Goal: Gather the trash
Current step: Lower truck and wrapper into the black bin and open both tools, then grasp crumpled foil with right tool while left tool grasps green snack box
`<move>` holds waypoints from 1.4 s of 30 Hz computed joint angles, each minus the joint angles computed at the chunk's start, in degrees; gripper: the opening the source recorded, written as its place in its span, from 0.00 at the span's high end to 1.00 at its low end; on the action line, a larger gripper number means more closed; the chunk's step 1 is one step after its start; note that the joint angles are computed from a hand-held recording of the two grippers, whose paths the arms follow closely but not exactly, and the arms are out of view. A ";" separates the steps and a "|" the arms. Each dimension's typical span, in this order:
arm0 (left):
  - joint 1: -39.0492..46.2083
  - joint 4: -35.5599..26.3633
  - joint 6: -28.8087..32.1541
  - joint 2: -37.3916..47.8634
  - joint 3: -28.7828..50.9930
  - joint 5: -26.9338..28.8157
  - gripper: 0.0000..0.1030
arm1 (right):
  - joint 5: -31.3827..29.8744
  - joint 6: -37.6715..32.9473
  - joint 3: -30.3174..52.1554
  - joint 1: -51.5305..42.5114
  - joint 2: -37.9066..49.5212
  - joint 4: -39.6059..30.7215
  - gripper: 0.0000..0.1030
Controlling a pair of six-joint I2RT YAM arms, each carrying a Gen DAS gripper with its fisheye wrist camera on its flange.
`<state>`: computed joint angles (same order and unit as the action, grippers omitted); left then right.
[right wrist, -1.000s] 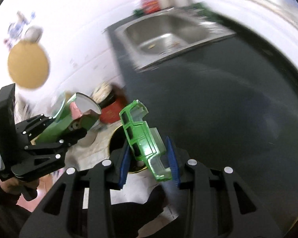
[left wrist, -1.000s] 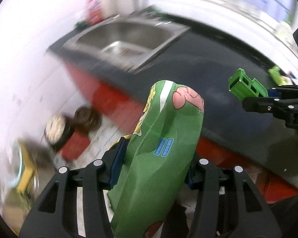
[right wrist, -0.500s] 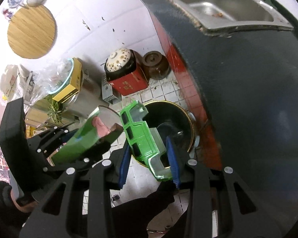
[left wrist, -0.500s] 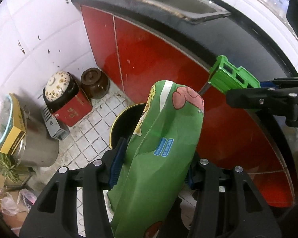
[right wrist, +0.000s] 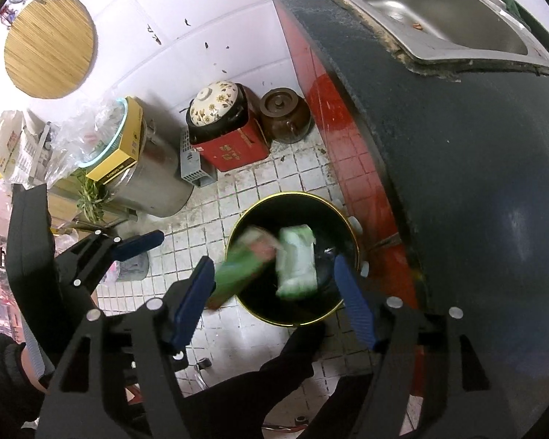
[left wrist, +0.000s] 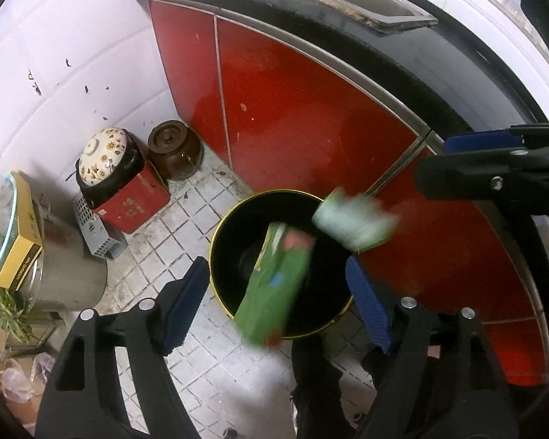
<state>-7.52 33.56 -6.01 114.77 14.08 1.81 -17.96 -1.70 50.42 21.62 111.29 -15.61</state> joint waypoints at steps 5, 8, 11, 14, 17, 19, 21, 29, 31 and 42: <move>-0.32 -2.88 -0.28 -3.86 -0.38 -0.32 0.27 | -0.62 -2.29 -2.15 -3.45 -3.76 -1.20 0.35; -3.36 -7.83 -1.32 -10.27 -0.51 -2.05 0.19 | -1.64 -3.93 -4.14 -8.22 -8.51 -3.41 0.30; -8.98 -15.59 -3.67 -18.23 1.06 -4.58 0.12 | -2.22 -7.54 -7.40 -16.02 -16.85 -6.64 0.24; -17.05 -24.58 -7.66 -23.39 6.07 -6.67 0.08 | -3.24 -13.26 -9.07 -27.54 -25.33 -11.65 0.19; -25.72 -30.15 -10.80 -23.53 13.45 -7.22 0.07 | -4.72 -20.57 -8.19 -42.48 -31.38 -16.88 0.16; -30.88 -32.45 -11.38 -21.12 19.51 -6.92 0.07 | -6.10 -25.94 -6.06 -53.70 -33.23 -20.04 0.16; -36.66 -34.94 -11.10 -16.92 27.51 -6.74 0.07 | -7.67 -30.62 -3.27 -63.53 -32.93 -22.07 0.16; -52.74 -47.16 -7.21 4.01 64.00 -5.96 0.07 | -12.68 -40.83 14.04 -96.38 -18.74 -25.56 0.16; -55.05 -50.76 -6.60 8.96 72.69 -5.63 0.07 | -13.25 -41.62 17.27 -101.18 -15.44 -25.85 0.16; -60.92 -77.87 -5.50 40.00 127.30 -5.65 0.07 | -14.11 -43.00 34.24 -109.09 2.05 -29.73 0.16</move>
